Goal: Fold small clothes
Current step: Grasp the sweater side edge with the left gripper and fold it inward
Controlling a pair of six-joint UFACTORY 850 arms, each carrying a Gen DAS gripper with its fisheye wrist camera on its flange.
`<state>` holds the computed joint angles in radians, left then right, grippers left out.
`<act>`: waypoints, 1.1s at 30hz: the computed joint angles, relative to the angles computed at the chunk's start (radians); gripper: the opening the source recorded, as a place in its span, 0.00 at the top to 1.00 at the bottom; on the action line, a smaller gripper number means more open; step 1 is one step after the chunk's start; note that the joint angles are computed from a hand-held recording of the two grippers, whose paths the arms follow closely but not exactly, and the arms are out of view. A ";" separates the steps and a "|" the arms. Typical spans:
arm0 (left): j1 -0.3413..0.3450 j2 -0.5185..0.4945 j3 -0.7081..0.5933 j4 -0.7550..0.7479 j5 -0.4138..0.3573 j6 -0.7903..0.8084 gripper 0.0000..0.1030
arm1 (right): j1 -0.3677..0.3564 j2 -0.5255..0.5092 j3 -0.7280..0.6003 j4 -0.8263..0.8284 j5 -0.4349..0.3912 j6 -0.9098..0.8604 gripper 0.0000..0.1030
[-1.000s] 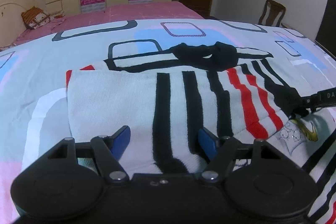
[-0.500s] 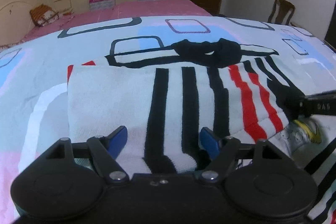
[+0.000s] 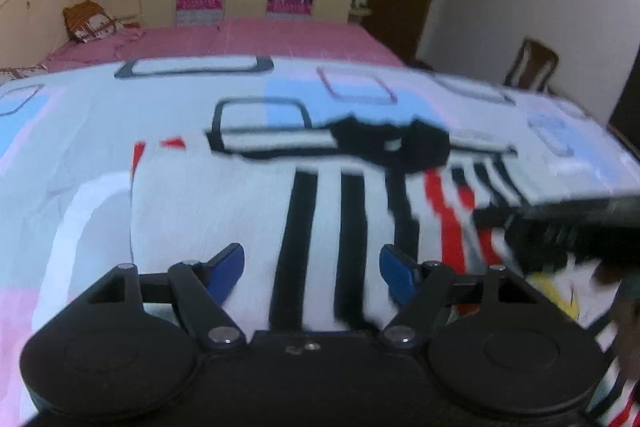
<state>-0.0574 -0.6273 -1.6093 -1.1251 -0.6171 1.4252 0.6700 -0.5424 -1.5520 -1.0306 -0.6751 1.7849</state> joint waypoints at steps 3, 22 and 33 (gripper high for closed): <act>-0.020 -0.035 -0.053 0.064 -0.013 -0.082 0.26 | -0.003 -0.026 -0.027 -0.008 0.026 -0.007 0.92; 0.120 0.233 0.308 -0.051 0.093 0.176 0.26 | 0.120 0.273 0.338 -0.191 -0.024 0.373 0.47; 0.297 0.381 0.494 0.106 -0.142 -0.007 0.44 | 0.379 0.592 0.678 -0.085 -0.189 0.741 0.56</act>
<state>0.2392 -0.2467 -1.1152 -1.0190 -0.7589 1.4180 1.0486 0.0499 -0.8739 -1.1160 -0.8639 2.5261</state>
